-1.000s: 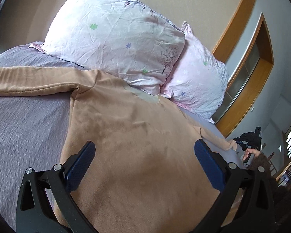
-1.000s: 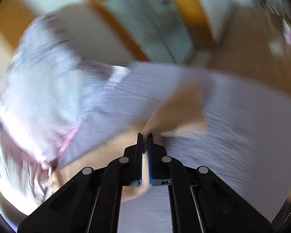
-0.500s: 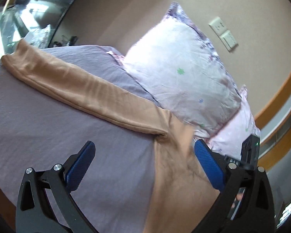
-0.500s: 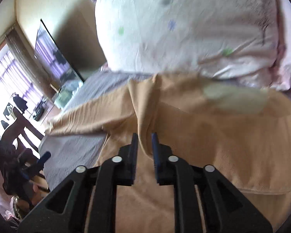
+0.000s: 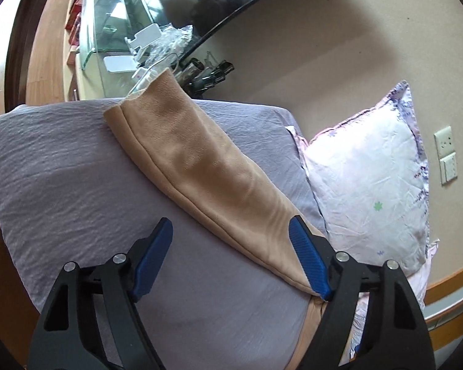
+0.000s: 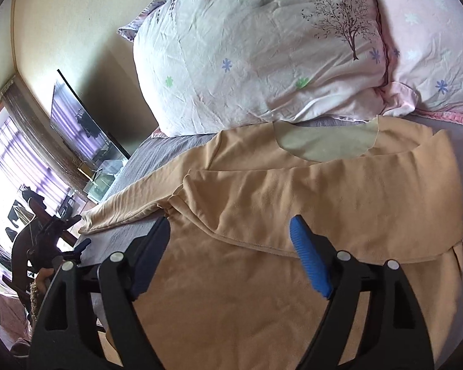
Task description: Fold small clothes
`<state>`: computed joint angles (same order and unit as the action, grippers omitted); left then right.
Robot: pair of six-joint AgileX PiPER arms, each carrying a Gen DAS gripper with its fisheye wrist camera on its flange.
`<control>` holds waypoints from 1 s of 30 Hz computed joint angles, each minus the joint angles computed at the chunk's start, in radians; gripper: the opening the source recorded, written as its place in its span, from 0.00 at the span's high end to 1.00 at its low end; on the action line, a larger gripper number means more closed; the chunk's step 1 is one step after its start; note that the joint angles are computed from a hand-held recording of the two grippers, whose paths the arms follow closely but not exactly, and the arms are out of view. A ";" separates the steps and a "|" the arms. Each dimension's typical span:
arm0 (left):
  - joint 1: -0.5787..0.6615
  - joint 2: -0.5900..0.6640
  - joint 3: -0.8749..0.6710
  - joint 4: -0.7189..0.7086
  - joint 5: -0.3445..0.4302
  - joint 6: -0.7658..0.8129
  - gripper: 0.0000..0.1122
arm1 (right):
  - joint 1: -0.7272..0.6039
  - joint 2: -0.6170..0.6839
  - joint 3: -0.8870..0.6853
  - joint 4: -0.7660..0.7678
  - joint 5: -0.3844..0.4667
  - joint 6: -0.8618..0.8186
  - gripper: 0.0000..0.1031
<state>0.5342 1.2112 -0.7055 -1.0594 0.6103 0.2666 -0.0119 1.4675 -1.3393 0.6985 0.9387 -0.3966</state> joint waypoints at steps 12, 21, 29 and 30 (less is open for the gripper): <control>-0.058 0.120 -0.171 0.290 -0.002 -0.273 0.95 | -0.140 -0.090 0.089 0.200 0.133 -0.171 0.17; -0.889 0.303 -0.748 0.949 -0.090 -0.692 0.96 | -0.470 -0.157 0.126 0.286 0.152 -0.254 0.14; -1.371 1.019 -1.506 1.032 0.354 -0.455 0.95 | -0.603 -0.027 0.092 0.219 0.142 -0.182 0.14; -1.403 1.028 -1.525 1.106 0.385 -0.478 0.95 | -0.616 -0.007 0.074 0.212 0.164 -0.171 0.14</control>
